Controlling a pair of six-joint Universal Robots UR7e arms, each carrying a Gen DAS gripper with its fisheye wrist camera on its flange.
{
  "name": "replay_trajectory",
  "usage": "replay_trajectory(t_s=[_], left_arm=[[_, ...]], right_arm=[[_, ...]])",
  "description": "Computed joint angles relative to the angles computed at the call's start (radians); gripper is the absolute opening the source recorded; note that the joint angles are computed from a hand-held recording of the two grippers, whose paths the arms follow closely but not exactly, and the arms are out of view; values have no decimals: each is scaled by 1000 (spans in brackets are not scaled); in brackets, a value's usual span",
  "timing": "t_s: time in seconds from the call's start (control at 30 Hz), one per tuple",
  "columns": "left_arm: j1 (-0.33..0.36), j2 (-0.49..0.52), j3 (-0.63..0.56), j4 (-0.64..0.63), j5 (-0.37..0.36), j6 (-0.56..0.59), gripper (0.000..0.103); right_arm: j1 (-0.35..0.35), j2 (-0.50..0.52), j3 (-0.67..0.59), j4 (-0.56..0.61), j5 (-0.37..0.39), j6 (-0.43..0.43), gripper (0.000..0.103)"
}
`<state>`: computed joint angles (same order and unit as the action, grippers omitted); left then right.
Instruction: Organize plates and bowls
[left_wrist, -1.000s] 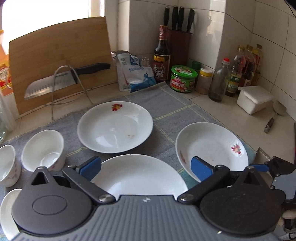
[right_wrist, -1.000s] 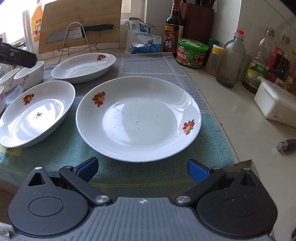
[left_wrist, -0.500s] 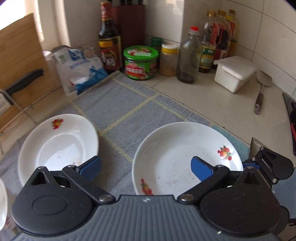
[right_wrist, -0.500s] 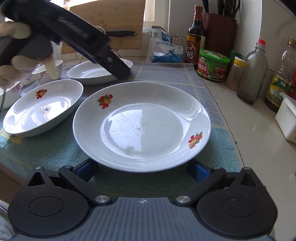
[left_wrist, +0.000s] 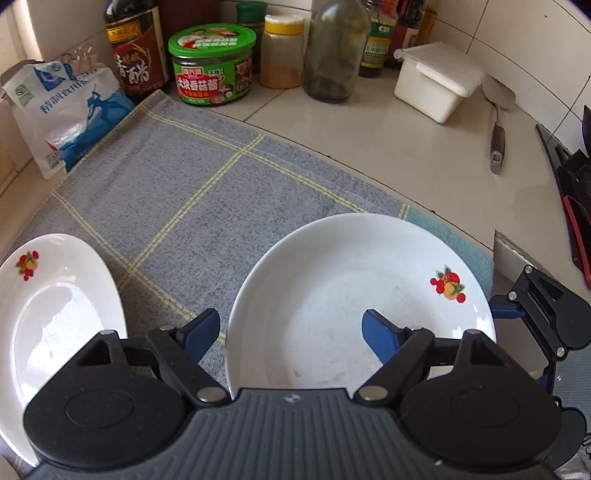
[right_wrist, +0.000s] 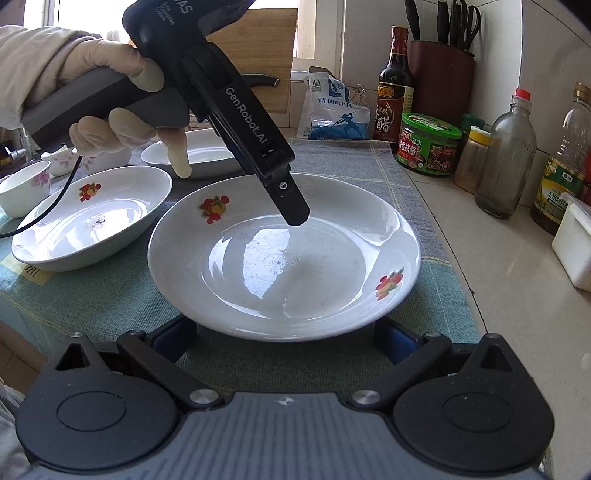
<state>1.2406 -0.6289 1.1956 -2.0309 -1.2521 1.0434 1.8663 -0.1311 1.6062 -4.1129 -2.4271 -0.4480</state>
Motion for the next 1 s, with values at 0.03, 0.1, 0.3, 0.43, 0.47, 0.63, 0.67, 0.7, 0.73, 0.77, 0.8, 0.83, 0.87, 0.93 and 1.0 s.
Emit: replay_trajectory(t_s=[0.03,0.1,0.3,0.43,0.47,0.63,0.67,0.7,0.73,0.77,0.8,0.83,0.87,0.93,1.0], left_arm=[[-1,7,-14,23,4,-2,82],[-4,24,-43,70,21,-8,79],[-12,49,-84,143,49,0,79],[-15,58,-101,170,58,-7,78],[-15,62,-107,177,56,-11,77],[-17,68,-113,184,63,-14,76],[-17,68,-112,182,64,-15,76],[-18,66,-108,177,65,-15,76],[-19,65,-104,173,67,-9,76],[-19,64,-101,171,68,-4,76],[-19,63,-102,171,67,-3,76],[-18,64,-104,173,66,-3,76],[-18,65,-106,174,65,-5,76],[-18,66,-108,175,62,-10,76],[-18,65,-108,173,60,-14,76]], right_arm=[[0,-2,1,4,0,2,103],[-1,-5,3,12,-1,8,103],[-5,-16,14,25,12,22,103],[-3,-21,14,40,7,26,103],[-3,-22,15,45,6,27,103],[-2,-27,15,63,6,26,103],[0,-29,13,74,1,32,103],[1,-33,15,84,-3,41,103],[3,-36,15,97,-8,48,103],[5,-39,15,111,-14,55,103],[6,-43,16,126,-20,63,103],[7,-47,18,139,-23,71,103],[9,-51,19,151,-27,77,103],[10,-58,21,166,-30,86,103],[12,-63,23,171,-32,82,103]])
